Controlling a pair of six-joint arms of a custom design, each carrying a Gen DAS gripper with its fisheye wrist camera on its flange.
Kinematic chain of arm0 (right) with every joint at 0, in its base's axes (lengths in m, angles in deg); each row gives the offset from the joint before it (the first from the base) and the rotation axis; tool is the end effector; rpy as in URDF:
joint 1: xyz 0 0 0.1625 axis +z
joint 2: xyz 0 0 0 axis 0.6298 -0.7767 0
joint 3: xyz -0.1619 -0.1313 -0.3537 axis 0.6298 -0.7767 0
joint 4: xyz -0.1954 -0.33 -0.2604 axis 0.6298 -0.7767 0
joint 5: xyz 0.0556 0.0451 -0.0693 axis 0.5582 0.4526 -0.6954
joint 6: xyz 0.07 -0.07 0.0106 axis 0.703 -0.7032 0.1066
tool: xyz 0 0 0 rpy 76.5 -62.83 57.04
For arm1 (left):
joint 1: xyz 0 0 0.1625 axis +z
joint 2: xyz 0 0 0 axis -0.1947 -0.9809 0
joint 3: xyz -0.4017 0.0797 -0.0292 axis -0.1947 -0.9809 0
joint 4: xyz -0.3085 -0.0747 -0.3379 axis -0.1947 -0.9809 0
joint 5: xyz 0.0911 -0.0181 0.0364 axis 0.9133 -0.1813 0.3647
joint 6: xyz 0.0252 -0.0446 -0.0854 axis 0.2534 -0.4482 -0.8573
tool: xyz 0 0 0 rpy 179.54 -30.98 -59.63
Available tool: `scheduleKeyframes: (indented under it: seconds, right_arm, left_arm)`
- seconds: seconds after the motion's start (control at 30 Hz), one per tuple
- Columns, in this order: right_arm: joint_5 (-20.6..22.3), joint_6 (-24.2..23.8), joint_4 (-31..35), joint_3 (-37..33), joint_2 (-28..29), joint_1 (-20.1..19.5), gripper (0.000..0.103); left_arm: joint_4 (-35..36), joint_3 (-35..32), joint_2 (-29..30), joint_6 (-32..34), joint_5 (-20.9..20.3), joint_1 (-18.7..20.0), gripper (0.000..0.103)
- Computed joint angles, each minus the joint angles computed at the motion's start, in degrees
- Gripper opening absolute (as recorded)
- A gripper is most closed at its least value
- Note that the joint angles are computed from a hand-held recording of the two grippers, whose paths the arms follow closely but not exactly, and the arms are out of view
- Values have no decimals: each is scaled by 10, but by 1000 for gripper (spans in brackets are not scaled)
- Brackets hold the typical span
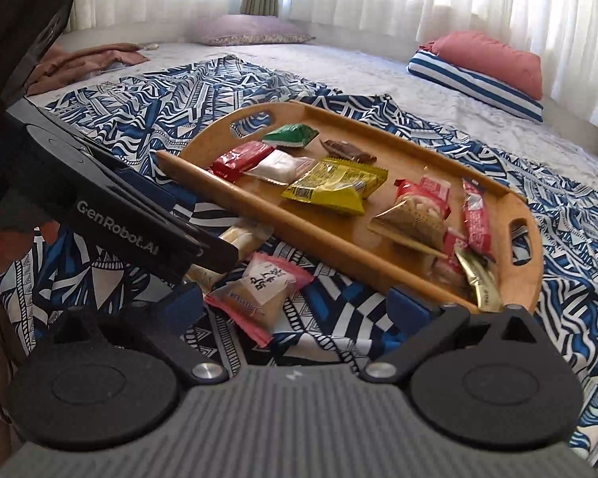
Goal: Organize snacks
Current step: 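Grasp the beige bar packet with left tool while right tool grasps the white-pink packet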
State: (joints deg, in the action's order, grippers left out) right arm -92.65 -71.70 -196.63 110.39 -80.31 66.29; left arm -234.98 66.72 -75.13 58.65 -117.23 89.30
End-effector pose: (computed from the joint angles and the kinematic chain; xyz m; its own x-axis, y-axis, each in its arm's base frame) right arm 0.2949 -0.6449 -0.1304 -0.3899 -0.7671 0.5095 -0.9192 0.3572 -0.1655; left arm 0.0703 -0.6209 0.2685 -0.7854 -0.0930 -0.6120 0.3357 0.7667 -0.5473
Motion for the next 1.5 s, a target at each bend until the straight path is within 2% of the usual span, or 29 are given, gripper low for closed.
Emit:
scheduleKeyframes:
  seconds: [0.13,0.17,0.23,0.27,0.33,0.37,0.4,0.73,0.83,1.0,1.07,1.1,1.33,1.4,1.5]
  right_arm:
    - [7,16,2,-4,7,-2,103]
    - [11,22,5,-5,7,-3,103]
    - [16,29,10,-7,9,-3,103]
    - [18,32,14,-9,10,-3,103]
    - [21,33,17,-11,14,-3,103]
    - [21,33,18,-11,15,-3,102]
    - [21,34,21,-12,17,-2,101]
    - [38,49,-1,3,14,-4,84]
    - [28,47,-18,6,15,-2,75]
    - [29,67,-35,12,12,-3,67]
    - [29,69,-39,12,11,-2,54]
    - [27,68,-39,11,11,-1,52]
    - [12,71,-39,3,17,4,51]
    - [2,70,-38,-1,20,7,64]
    - [-12,92,-14,-18,28,7,65]
  left_arm:
    - [-4,-6,11,-8,2,1,70]
    - [-3,-8,13,-7,-3,2,65]
    - [5,-12,14,-8,-16,3,53]
    - [12,-15,15,-11,-23,4,44]
    - [-3,-14,22,0,-14,1,36]
    - [-13,-13,25,12,-11,-1,24]
    - [-17,-12,26,18,-9,-2,22]
    - [-44,1,21,35,-2,-11,21]
    - [-55,4,18,43,3,-14,21]
    - [-62,7,13,45,6,-15,21]
    - [-64,8,11,47,7,-16,21]
    - [-66,8,11,48,8,-16,21]
    - [-76,11,6,52,7,-18,21]
    - [-78,11,5,53,7,-18,21]
    - [-79,11,5,52,8,-18,21]
